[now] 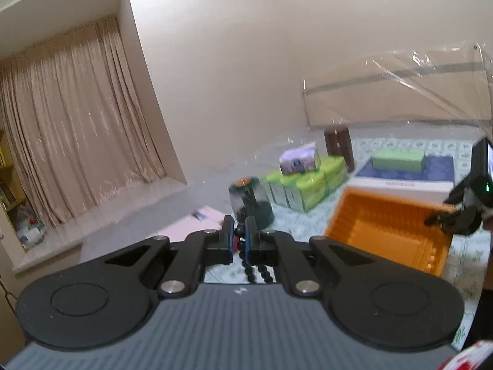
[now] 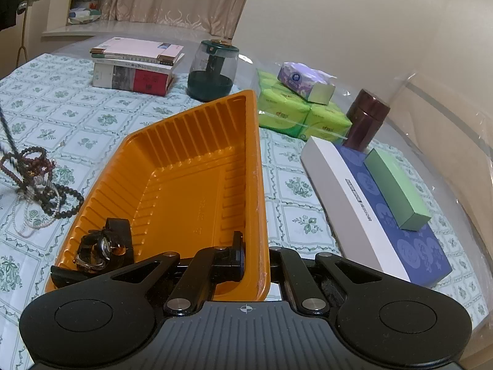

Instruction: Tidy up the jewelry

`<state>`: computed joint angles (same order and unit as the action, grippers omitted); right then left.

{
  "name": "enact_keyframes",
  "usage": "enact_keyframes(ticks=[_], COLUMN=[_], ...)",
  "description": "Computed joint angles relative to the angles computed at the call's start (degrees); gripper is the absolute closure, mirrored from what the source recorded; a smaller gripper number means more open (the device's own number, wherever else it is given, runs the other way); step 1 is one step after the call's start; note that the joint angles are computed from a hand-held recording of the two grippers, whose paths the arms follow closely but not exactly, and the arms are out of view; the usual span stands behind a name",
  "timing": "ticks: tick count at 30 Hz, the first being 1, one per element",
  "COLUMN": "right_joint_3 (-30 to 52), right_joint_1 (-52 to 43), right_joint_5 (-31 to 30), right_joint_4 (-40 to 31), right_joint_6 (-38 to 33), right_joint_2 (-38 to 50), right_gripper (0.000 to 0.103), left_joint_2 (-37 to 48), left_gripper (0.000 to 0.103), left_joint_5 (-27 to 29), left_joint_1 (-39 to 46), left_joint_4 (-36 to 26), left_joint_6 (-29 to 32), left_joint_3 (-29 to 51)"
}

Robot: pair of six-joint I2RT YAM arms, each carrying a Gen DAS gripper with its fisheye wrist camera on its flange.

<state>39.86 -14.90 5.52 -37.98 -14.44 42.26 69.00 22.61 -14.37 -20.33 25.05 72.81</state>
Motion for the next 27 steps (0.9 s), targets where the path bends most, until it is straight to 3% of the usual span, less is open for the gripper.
enact_keyframes(ticks=[27], right_joint_3=[0.71], right_joint_1=[0.59], right_joint_5=[0.31], right_joint_4=[0.63], right_joint_6=[-0.26], right_joint_2=[0.86], right_gripper=[0.099], left_joint_2=[11.05], left_gripper=[0.097], left_joint_5=[2.02], left_joint_1=[2.34], left_joint_4=[-5.52], left_joint_6=[-0.77], left_joint_3=[29.85])
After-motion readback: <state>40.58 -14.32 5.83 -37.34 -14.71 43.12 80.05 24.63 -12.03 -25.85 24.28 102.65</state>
